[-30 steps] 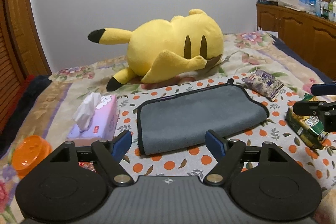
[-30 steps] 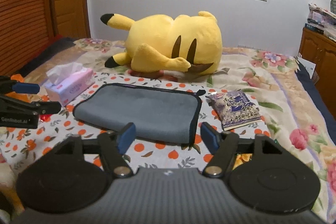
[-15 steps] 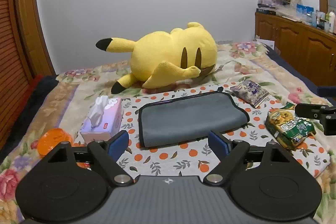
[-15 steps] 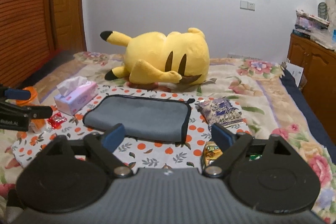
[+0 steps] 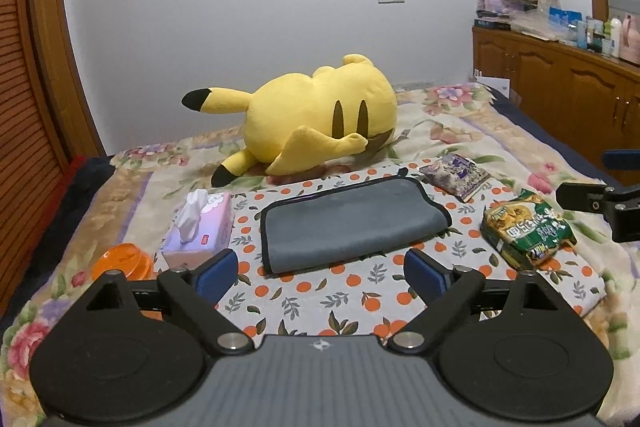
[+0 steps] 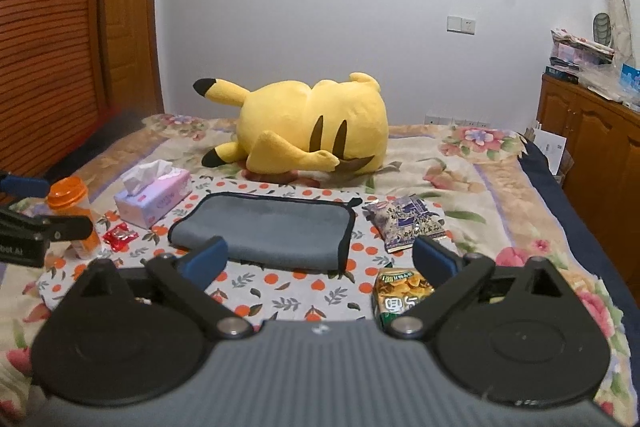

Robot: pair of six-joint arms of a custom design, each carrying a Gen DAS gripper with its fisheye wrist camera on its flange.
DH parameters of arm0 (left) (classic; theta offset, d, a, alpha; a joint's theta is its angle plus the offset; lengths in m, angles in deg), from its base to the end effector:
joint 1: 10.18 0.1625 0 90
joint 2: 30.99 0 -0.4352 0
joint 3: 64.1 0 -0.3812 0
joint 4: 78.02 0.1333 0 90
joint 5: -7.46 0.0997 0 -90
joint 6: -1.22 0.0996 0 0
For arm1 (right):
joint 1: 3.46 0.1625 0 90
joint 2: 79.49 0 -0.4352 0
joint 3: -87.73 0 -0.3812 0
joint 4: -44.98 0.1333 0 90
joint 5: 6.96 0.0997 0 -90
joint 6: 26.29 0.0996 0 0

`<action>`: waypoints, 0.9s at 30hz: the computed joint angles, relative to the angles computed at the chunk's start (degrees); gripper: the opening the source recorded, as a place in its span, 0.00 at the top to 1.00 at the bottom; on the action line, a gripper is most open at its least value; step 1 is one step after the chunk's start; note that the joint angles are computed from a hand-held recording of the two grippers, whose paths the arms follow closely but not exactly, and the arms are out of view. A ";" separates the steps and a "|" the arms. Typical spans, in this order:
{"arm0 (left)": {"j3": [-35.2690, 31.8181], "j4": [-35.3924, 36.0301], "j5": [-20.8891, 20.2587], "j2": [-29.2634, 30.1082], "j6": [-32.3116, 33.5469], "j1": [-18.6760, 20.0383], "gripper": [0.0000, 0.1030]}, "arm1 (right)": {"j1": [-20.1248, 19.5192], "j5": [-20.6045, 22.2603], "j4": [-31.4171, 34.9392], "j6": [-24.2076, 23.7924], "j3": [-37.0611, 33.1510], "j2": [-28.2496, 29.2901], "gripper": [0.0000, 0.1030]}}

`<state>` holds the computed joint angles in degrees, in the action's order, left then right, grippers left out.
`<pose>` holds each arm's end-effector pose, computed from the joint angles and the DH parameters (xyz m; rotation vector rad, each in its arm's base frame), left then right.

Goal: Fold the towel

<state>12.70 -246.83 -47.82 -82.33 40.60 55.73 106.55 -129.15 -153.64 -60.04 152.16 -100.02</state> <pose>-0.1291 -0.7542 0.3696 0.8791 2.0904 -1.0223 0.3495 -0.7252 0.1050 0.6246 -2.1060 1.2848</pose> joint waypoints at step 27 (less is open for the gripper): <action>14.10 -7.07 0.40 -5.37 -2.74 -0.07 0.00 | 0.64 -2.22 -6.20 2.83 9.59 -1.59 0.00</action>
